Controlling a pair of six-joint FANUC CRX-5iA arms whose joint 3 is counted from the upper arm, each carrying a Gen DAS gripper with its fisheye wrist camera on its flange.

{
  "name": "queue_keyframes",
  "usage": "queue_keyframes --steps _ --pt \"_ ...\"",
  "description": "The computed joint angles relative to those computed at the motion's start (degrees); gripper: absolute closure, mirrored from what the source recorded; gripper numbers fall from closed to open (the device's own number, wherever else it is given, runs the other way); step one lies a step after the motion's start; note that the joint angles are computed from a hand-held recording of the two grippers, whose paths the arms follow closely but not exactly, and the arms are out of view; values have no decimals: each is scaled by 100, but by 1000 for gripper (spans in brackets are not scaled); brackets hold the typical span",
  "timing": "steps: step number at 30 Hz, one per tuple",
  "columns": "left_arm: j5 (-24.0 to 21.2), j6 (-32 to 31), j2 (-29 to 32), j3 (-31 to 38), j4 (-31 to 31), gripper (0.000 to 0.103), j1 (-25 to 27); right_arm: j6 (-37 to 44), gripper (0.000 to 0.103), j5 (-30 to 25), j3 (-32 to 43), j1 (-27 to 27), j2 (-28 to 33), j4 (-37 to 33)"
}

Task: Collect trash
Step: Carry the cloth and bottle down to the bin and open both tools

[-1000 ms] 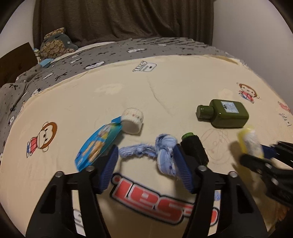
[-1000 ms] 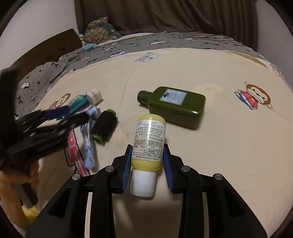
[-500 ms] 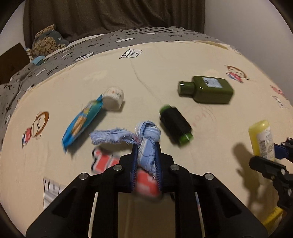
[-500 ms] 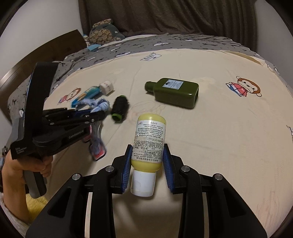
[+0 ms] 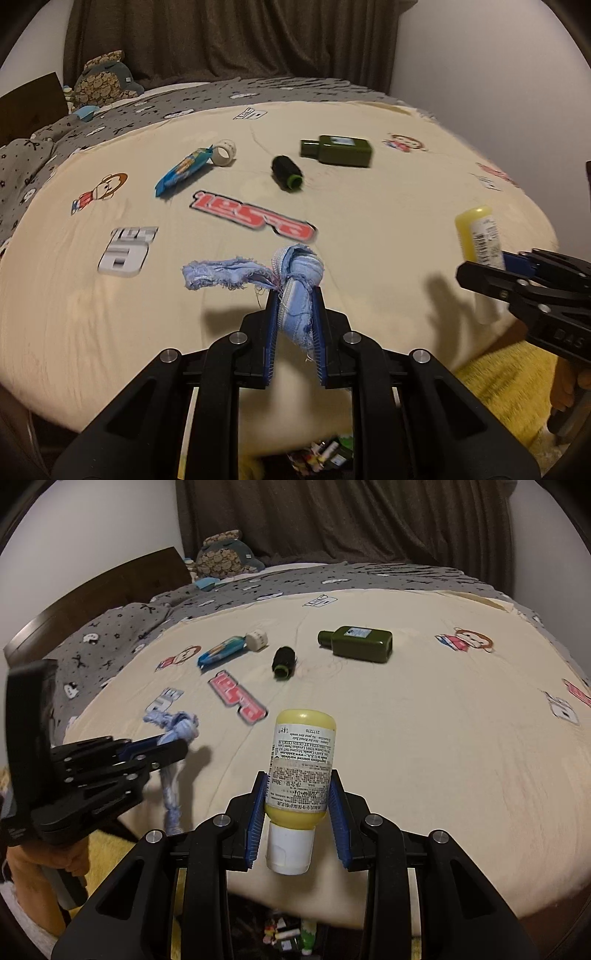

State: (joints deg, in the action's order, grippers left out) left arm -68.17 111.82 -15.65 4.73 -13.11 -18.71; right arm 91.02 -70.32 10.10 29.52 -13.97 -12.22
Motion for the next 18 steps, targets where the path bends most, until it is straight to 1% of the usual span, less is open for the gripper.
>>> queue_keyframes --steps 3,9,14,18 --pt "-84 260 -237 -105 -229 87 -353 -74 70 45 -362 145 -383 185" --pt "-229 732 -552 -405 -423 87 -902 -401 70 121 -990 528 -1043 507" --pt "-317 1041 -716 -695 -397 87 -1144 -604 70 -35 -1287 785 -1260 665" --pt "-353 1007 -753 -928 -200 87 -1206 -649 70 -280 -1400 877 -1228 632"
